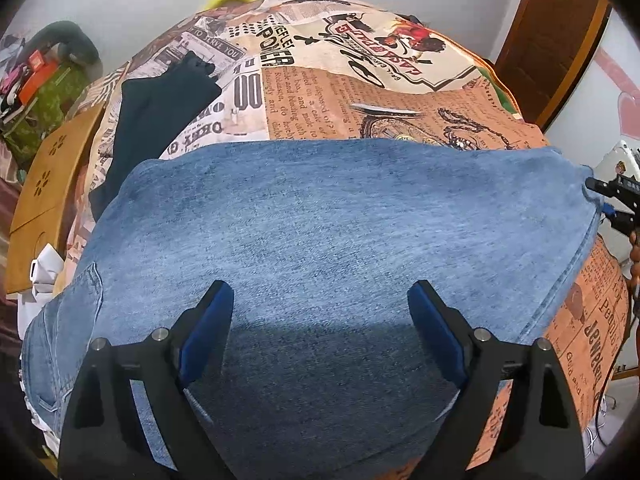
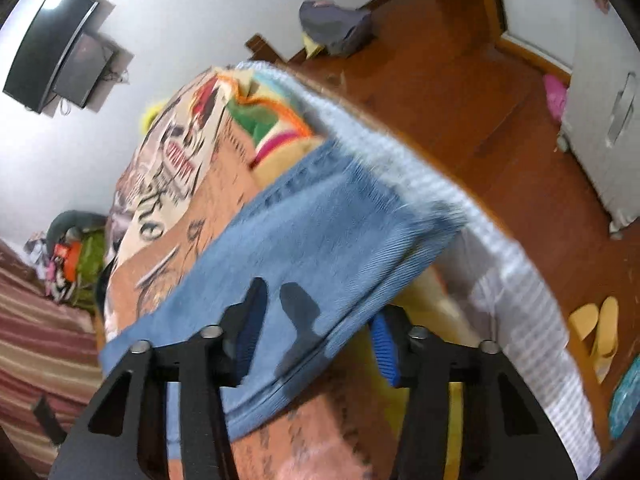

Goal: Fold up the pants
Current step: 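Grasp the frayed leg hem with the right tool and lift it, then fold the leg hem over onto the jeans with the right tool and release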

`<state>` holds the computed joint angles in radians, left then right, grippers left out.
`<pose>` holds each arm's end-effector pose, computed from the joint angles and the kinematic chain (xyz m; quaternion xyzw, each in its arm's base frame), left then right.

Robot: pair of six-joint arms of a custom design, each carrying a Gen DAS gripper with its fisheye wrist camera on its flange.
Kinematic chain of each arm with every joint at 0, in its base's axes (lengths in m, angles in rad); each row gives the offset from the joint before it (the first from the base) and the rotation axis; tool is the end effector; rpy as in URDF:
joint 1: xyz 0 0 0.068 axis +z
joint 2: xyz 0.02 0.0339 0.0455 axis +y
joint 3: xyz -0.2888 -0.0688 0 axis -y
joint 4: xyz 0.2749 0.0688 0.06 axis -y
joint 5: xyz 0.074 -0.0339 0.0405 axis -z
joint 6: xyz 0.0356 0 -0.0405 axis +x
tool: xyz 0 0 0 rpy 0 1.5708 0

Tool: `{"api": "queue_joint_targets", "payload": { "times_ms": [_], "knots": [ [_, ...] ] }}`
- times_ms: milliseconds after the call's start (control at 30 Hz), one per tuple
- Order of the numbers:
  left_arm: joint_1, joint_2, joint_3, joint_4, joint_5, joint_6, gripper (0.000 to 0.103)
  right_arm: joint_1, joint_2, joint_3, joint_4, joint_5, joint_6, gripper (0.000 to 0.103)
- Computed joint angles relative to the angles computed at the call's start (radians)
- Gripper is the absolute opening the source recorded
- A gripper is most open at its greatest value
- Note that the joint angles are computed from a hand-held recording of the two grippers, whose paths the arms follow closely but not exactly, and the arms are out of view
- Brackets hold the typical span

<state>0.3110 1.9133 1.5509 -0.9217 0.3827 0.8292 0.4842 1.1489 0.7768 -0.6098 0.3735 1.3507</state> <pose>0.4092 0.1176 0.2415 0.2752 0.9323 -0.0828 0.2197 0.2177 0.0998 0.2438 0.4437 0.8308 0.1184 0.3144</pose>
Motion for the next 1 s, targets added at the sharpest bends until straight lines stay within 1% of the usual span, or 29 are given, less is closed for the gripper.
{"api": "queue_joint_targets", "payload": {
  "times_ms": [33,67,133,200,233,333,400,467,567,633,667,733,800,933,1000],
  "knots": [
    [-0.001,0.0,0.001,-0.001,0.001,-0.001,0.091,-0.013,0.002,0.005,0.001,0.009,-0.027,0.019],
    [-0.001,0.0,0.003,-0.005,0.002,0.001,0.091,-0.021,0.002,0.006,0.007,0.01,-0.047,0.013],
    [0.001,0.004,0.014,-0.022,0.01,0.012,0.091,-0.036,0.008,0.023,0.009,0.019,-0.086,0.01],
    [0.007,0.004,0.029,-0.052,0.026,0.033,0.091,-0.018,0.019,0.063,-0.019,0.061,-0.118,0.009],
    [0.014,0.001,0.037,-0.065,0.042,0.042,0.091,0.015,0.036,0.11,-0.052,0.116,-0.137,0.009],
    [0.037,-0.009,0.062,-0.091,0.086,0.052,0.091,0.084,0.08,0.222,-0.092,0.214,-0.187,0.007],
    [0.049,-0.016,0.078,-0.096,0.107,0.05,0.091,0.123,0.098,0.284,-0.103,0.258,-0.217,0.007],
    [0.069,-0.043,0.071,-0.063,0.13,0.051,0.091,0.183,0.136,0.37,-0.097,0.312,-0.271,0.007],
    [0.09,-0.097,0.021,0.032,0.139,0.065,0.091,0.239,0.211,0.482,-0.077,0.341,-0.353,0.007],
    [0.107,-0.128,-0.01,0.085,0.145,0.086,0.091,0.273,0.281,0.575,-0.056,0.345,-0.418,0.007],
    [0.12,-0.143,-0.026,0.111,0.156,0.101,0.092,0.281,0.304,0.599,-0.041,0.341,-0.437,0.007],
    [0.142,-0.159,-0.04,0.134,0.174,0.117,0.094,0.303,0.367,0.665,-0.002,0.32,-0.486,0.007],
    [0.166,-0.162,-0.035,0.126,0.199,0.136,0.095,0.313,0.433,0.723,0.034,0.289,-0.526,0.007],
    [0.2,-0.142,0.005,0.067,0.23,0.157,0.096,0.333,0.605,0.866,0.066,0.222,-0.594,0.007],
    [0.215,-0.134,0.018,0.056,0.241,0.161,0.096,0.343,0.651,0.892,0.073,0.182,-0.604,0.007]
  ]
}}
